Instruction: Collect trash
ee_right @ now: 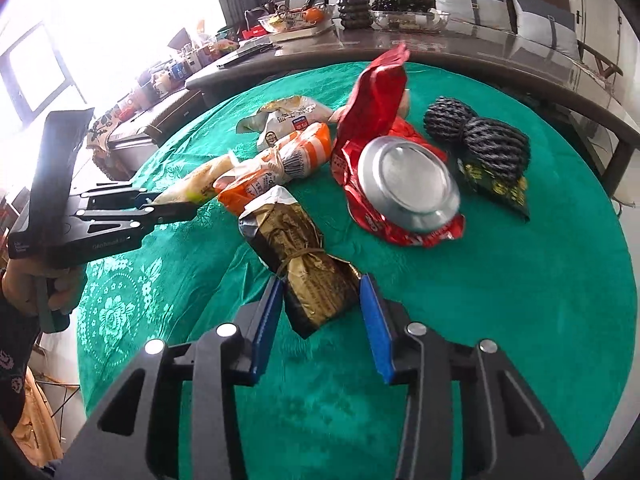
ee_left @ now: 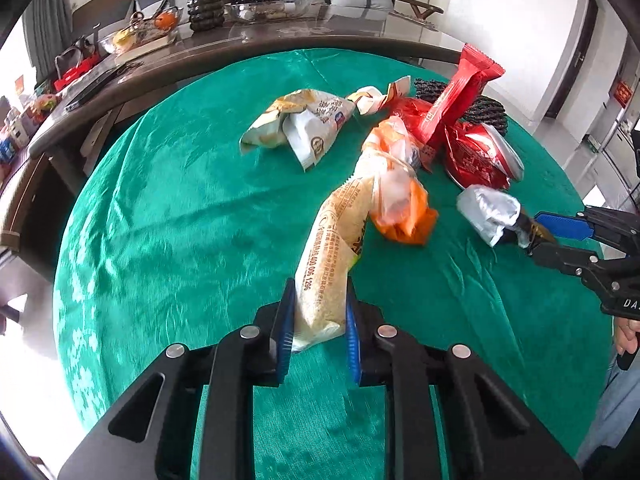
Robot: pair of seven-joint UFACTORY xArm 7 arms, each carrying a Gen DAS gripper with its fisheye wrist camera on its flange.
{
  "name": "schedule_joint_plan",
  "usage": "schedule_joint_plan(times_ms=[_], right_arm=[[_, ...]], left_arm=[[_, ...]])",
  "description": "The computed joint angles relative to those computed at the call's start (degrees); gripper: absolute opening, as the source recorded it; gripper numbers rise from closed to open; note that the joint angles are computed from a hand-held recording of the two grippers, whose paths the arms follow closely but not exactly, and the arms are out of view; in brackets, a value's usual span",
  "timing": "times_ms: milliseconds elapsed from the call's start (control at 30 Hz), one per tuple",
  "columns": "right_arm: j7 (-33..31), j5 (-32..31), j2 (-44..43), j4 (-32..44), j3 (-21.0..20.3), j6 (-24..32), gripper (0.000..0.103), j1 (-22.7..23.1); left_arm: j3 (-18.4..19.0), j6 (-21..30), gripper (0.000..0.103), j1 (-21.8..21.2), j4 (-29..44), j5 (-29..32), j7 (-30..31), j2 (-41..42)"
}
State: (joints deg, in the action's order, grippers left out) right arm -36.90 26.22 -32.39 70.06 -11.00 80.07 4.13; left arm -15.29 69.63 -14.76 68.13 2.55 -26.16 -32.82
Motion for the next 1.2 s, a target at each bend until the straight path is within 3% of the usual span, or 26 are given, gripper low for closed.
schedule_joint_plan(times_ms=[167, 233, 300, 333, 367, 433, 467, 600, 800, 900, 1200], right_arm=[[0.8, -11.3, -6.7, -5.2, 3.0, -5.9, 0.041, -5.1], [0.0, -13.3, -8.1, -7.1, 2.7, -5.6, 0.043, -4.7], [-1.0, -13.2, -9.3, -8.2, 1.6, -4.6, 0.045, -3.6], [-1.2, -12.2, -9.6, -8.1, 0.9, -3.5, 0.050, -2.8], [-1.6, -10.5, -9.9, -7.8, -0.3, -1.8, 0.062, -1.8], [-2.3, -8.1, -11.0, -7.9, -1.9, -0.7, 0.080, -0.9], [-2.8, -7.9, -12.1, -8.7, -2.1, -1.3, 0.085, -1.0], [-3.7, -9.2, -10.6, -9.6, -1.3, -4.7, 0.089, -1.3], [-7.4, -8.0, -5.1, -7.2, -1.3, -2.7, 0.090, 0.3], [-9.8, -6.1, -4.8, -8.1, -1.6, -3.9, 0.096, 0.5], [-9.6, -5.4, -5.0, -8.2, -0.6, -3.9, 0.097, -0.7]], left_arm=[[-4.8, 3.3, 0.023, -0.1, -1.0, 0.2, -8.1, -4.0], [-6.8, 3.0, 0.027, -0.6, -1.2, 0.9, -10.2, -4.5], [-8.1, 2.4, 0.044, -1.2, -1.1, 1.8, -10.8, -4.1], [-8.8, 2.2, 0.061, -1.5, -1.0, 2.5, -11.0, -3.9], [-9.4, 2.1, 0.076, -1.5, -1.0, 3.4, -11.2, -3.6], [-9.5, 1.2, 0.084, -2.1, -1.8, 4.7, -10.8, -3.7], [-9.5, 0.9, 0.085, -2.4, -2.2, 5.0, -10.7, -3.8], [-8.3, -0.2, 0.090, -2.7, -2.9, 5.3, -10.3, -2.8], [-7.2, -0.7, 0.097, -2.9, -2.8, 4.8, -11.2, -1.5], [-7.2, -0.4, 0.098, -3.2, -2.5, 5.2, -11.1, -1.0], [-6.9, -0.7, 0.098, -3.6, -2.8, 5.4, -11.3, -1.1]])
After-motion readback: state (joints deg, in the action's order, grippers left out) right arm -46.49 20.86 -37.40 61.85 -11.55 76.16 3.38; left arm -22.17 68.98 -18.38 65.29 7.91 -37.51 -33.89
